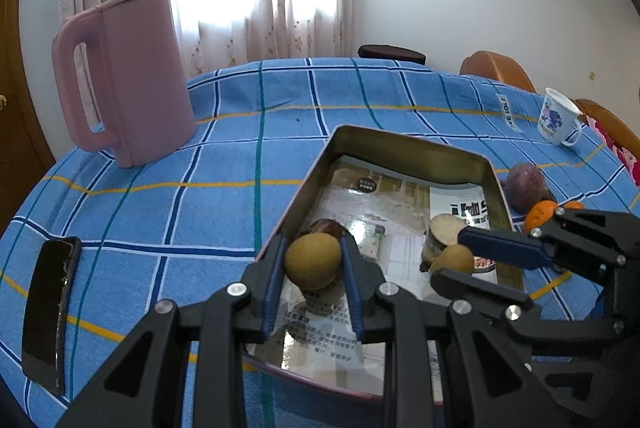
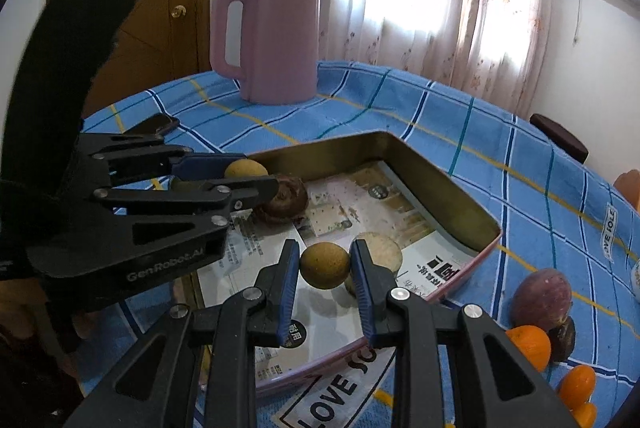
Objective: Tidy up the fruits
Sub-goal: 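Carry both kiwis over the tin box and open both tools to release them, then withdraw both tools from the tin toward the remaining fruit, then grasp the beige biscuit stack with the left tool while the right tool grasps an orange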
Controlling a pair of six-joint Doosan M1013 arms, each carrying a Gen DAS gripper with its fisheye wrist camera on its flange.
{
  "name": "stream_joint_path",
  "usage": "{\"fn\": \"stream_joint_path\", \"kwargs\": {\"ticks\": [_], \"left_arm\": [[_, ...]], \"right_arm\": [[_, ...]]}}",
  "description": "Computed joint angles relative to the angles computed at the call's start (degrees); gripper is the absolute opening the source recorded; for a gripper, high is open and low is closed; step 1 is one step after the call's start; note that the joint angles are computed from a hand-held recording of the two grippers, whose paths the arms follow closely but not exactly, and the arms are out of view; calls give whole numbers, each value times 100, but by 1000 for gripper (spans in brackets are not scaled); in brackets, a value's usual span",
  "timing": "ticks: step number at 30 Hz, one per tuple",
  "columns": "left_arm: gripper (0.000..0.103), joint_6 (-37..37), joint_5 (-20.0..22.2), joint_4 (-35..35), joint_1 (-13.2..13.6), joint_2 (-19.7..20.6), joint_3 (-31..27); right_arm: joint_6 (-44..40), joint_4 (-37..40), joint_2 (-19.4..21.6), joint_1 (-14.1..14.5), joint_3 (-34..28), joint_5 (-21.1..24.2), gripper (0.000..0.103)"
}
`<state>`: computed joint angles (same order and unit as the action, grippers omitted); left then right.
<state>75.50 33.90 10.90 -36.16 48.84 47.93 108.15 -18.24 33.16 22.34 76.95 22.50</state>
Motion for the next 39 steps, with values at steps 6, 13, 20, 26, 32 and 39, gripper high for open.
{"fn": "stream_joint_path", "kwargs": {"ticks": [6,13,20,26,32,39], "left_arm": [[55,-162,-264,204,-51,-138,235],[74,-454,-1121,554,-231,-502,764],[74,1461,-902,-1148,-463,-358,509],[74,2211,-314,-1623,-660,-83,39],[67,2415,416,-1782,-755,228,-503],[52,2622,749,-1996,-791,368,-731]], "right_arm": [[1191,-1021,-198,5,327,-310,51],[4429,-3913,-891,-74,1304,-442,51],[6044,-4660,-1335,-315,2014,536,51],[5666,-3993,-1365,-513,2053,526,51],[4822,-2897,-1320,-698,1993,240,51],[4162,-2175,-1322,-828,2043,-140,51]]}}
